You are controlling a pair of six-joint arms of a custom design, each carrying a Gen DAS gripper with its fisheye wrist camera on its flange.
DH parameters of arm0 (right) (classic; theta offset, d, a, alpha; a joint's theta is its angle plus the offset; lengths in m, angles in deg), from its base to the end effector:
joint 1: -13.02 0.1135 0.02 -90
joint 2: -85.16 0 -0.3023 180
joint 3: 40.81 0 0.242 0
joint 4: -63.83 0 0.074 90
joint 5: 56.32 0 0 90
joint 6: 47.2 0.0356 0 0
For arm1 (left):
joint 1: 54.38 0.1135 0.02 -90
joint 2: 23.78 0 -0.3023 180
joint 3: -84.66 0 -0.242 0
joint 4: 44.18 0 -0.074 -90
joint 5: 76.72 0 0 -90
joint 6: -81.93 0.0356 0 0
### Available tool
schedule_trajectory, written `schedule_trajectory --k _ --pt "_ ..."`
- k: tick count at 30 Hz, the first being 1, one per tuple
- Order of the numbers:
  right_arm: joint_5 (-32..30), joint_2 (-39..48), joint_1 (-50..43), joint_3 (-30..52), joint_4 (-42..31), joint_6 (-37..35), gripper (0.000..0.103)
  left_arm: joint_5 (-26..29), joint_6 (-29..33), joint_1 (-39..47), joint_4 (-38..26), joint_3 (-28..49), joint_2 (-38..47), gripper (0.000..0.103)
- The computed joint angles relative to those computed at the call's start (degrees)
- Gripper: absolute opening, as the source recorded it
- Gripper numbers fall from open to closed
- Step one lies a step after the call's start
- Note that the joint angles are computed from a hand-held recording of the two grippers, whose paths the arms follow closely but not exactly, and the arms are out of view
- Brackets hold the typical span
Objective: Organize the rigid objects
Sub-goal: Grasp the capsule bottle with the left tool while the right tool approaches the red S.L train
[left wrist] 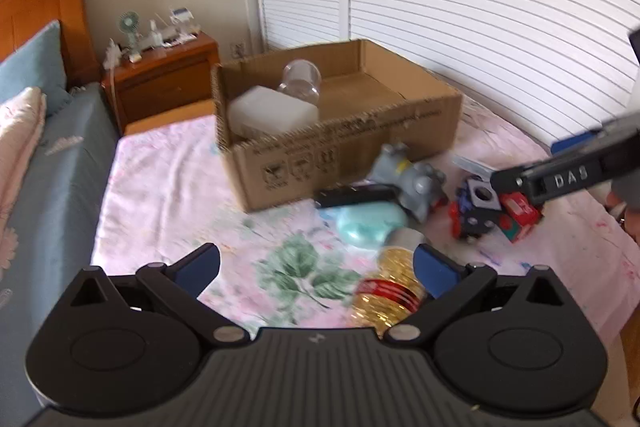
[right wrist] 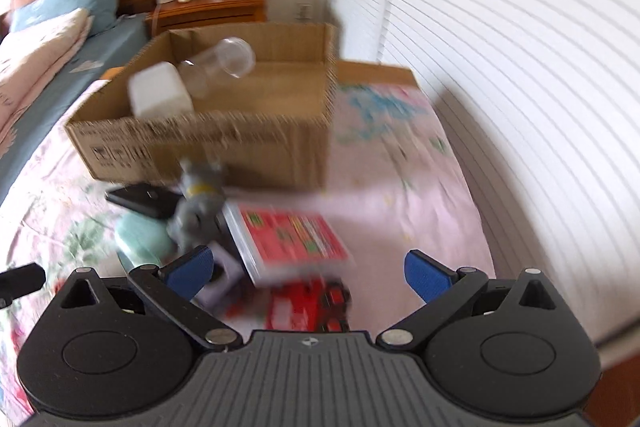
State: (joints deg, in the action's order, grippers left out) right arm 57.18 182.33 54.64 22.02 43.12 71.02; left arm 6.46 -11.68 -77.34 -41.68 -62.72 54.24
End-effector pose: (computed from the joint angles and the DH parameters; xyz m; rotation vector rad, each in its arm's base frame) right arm 0.2476 0.2010 0.1895 -0.1248 2.4183 0.0233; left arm 0.1925 -0.0770 0.1625 0.3297 2.2914 -0.0976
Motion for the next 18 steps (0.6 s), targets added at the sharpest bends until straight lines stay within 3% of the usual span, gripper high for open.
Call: schedule_trajectory --k 6,13,18 --pt "0.7 -0.4 -0.2 -6.0 4.0 3.7 0.103 -0.7 0.1 -2.5 3.9 -1.2 4.7 0.102" --pt "0.4 2.2 0.4 -7.2 7.3 1.5 0.103 2.9 -2.1 -0.8 7.8 -3.1 8.8 0.102" --pt "0.9 5.0 0.7 -5.7 6.4 1.5 0.103 2.0 -1.4 -0.5 9.6 -4.0 10.8 0.102"
